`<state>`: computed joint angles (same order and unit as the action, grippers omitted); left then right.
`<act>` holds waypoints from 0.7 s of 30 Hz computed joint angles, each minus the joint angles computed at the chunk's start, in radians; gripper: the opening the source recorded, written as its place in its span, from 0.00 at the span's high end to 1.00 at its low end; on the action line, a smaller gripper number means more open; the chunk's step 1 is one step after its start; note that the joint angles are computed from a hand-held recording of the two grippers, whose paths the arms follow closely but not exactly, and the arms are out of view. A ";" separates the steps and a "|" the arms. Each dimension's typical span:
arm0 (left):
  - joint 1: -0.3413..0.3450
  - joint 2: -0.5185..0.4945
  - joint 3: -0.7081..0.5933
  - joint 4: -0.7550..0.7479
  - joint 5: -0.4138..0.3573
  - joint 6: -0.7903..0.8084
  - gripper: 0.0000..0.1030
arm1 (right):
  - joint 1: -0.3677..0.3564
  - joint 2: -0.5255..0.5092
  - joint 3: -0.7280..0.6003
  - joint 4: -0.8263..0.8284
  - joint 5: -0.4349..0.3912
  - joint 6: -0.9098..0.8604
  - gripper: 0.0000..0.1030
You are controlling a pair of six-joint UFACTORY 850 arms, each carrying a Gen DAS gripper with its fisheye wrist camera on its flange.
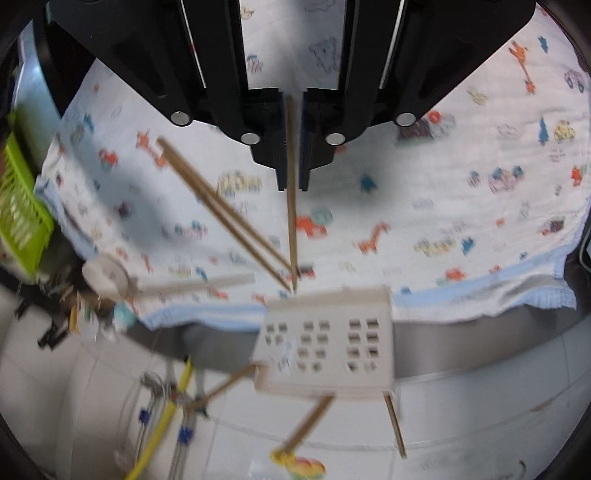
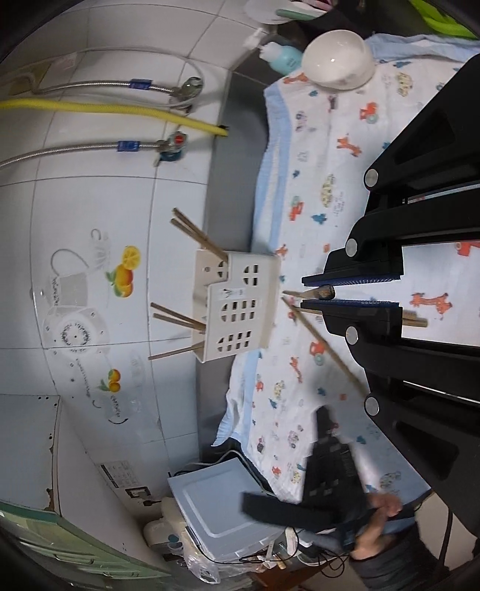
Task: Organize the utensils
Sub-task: 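Lift both held chopsticks and carry them over the beige holder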
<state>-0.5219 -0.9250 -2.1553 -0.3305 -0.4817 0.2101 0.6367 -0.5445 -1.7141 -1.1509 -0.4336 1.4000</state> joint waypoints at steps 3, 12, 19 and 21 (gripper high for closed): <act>-0.010 -0.025 -0.012 0.045 -0.028 -0.033 0.74 | 0.004 -0.010 -0.027 0.013 -0.009 -0.037 0.93; -0.027 -0.078 -0.046 0.160 -0.050 -0.107 0.78 | 0.007 -0.030 -0.080 0.036 -0.031 -0.107 0.93; -0.019 -0.079 -0.072 0.197 -0.055 -0.149 0.95 | 0.009 -0.032 -0.101 0.035 -0.041 -0.128 0.93; -0.007 -0.060 -0.057 0.123 -0.035 -0.100 0.95 | 0.010 -0.031 -0.109 0.033 -0.045 -0.135 0.93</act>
<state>-0.5291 -0.9851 -2.2120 -0.2078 -0.5167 0.1099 0.6466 -0.5757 -1.8227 -1.1175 -0.4791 1.2649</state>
